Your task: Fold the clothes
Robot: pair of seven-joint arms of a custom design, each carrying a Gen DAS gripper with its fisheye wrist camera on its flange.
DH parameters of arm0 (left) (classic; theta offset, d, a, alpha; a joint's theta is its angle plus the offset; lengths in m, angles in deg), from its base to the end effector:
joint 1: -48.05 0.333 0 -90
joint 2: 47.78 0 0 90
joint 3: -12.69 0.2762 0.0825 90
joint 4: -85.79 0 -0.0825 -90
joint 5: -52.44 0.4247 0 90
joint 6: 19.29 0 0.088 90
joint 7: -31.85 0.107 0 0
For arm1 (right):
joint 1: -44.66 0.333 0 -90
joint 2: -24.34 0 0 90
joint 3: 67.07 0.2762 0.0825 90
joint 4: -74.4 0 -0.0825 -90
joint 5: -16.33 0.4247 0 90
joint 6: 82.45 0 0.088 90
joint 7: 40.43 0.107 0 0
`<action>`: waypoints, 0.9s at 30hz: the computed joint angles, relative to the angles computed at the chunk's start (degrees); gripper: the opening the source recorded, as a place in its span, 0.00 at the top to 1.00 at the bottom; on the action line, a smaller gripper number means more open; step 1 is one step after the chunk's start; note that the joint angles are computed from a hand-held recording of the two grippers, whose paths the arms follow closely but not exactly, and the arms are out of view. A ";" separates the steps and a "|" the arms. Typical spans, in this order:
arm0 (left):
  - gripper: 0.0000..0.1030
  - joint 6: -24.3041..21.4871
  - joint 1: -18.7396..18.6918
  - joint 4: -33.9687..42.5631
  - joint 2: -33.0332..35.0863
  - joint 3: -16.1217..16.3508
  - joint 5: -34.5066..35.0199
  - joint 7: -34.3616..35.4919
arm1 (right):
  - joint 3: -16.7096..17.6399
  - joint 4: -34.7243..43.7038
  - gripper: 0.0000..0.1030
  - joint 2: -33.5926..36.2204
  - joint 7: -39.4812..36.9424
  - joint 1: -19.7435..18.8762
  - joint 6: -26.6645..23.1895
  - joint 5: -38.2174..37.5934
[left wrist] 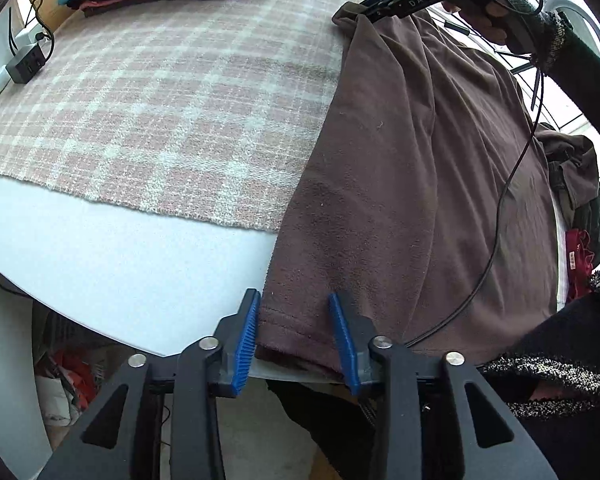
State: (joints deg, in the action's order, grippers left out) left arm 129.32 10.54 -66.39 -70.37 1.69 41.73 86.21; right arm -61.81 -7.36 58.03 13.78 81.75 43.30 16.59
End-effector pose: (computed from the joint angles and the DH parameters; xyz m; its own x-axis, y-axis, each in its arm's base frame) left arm 0.3174 -0.3437 0.3371 -0.1035 -0.9645 0.2429 -0.9746 0.0495 -0.2185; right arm 0.5589 0.4950 0.3210 0.9708 -0.2322 0.0609 -0.2183 -0.9594 -0.1784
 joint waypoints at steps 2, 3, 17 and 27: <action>0.88 0.41 0.07 0.21 0.30 -0.36 0.31 -0.49 | -0.26 3.09 0.49 2.16 0.90 0.21 -1.52 0.02; 0.90 0.60 0.08 0.22 0.26 -0.54 0.51 -0.76 | -0.40 4.00 0.47 2.89 1.17 0.36 -1.80 -0.10; 0.96 -3.29 -0.87 -7.75 -13.07 0.26 7.95 -14.50 | 0.81 10.85 0.67 5.61 6.37 -2.32 -2.40 8.03; 0.88 -9.98 -2.56 -8.78 -16.91 2.76 6.59 -13.29 | -7.99 10.18 0.67 4.80 17.07 -7.89 -0.26 -0.38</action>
State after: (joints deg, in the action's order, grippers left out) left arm 119.34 7.98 -75.16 -87.28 4.45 48.32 72.92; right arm -69.80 2.82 62.83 30.85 73.86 43.03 16.21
